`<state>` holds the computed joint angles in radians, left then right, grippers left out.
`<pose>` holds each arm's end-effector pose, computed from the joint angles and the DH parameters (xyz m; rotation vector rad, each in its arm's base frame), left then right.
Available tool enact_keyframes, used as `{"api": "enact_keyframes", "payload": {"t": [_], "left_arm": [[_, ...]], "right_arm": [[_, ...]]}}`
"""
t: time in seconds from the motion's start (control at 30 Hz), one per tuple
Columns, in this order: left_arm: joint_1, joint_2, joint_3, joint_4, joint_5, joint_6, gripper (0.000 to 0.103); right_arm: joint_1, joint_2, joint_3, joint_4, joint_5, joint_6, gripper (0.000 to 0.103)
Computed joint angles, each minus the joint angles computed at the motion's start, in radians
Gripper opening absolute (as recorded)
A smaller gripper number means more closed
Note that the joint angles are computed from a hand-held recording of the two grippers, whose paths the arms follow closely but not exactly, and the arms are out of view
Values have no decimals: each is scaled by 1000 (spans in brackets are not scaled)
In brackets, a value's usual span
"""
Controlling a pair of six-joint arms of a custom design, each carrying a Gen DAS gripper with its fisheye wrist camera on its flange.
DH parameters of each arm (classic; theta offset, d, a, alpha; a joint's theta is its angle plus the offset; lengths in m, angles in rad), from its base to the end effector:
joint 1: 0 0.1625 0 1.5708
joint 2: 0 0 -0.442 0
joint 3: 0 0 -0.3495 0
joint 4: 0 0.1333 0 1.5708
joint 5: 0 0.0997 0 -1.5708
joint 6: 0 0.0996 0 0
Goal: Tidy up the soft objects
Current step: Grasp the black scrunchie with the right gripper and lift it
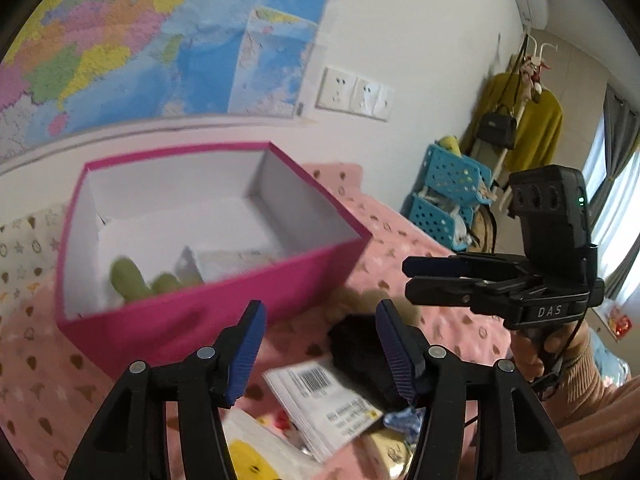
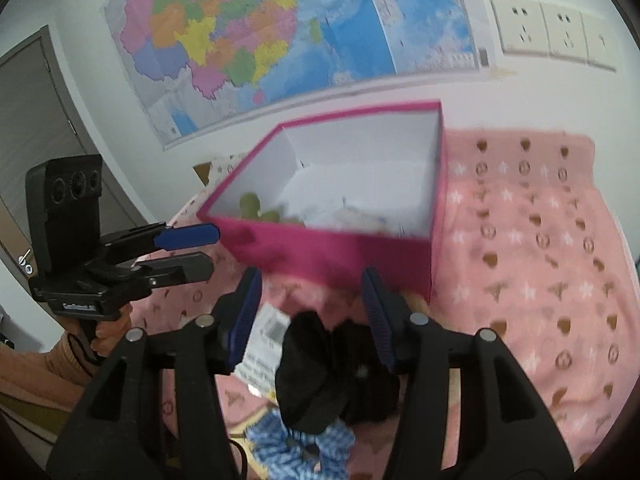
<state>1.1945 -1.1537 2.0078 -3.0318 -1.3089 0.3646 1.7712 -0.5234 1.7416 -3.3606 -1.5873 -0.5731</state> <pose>-0.0525 -0.5657 0.2809 0.8932 2.6142 -0.8664 0.2567 -0.6022 0.0256 1.0888 -2.6922 0.8341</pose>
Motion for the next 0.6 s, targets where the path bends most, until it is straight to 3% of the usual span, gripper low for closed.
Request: {"api": "enact_keyframes", "payload": {"t": [0.23,0.6], "left_arm": [[9,20,24,54,-40,-23,58],[6,78,13,108,-27,-44,57]], "right_arm": [[-46,5,39,19,-39,57,59],[-103,12,68,33,-30,154,65]]}}
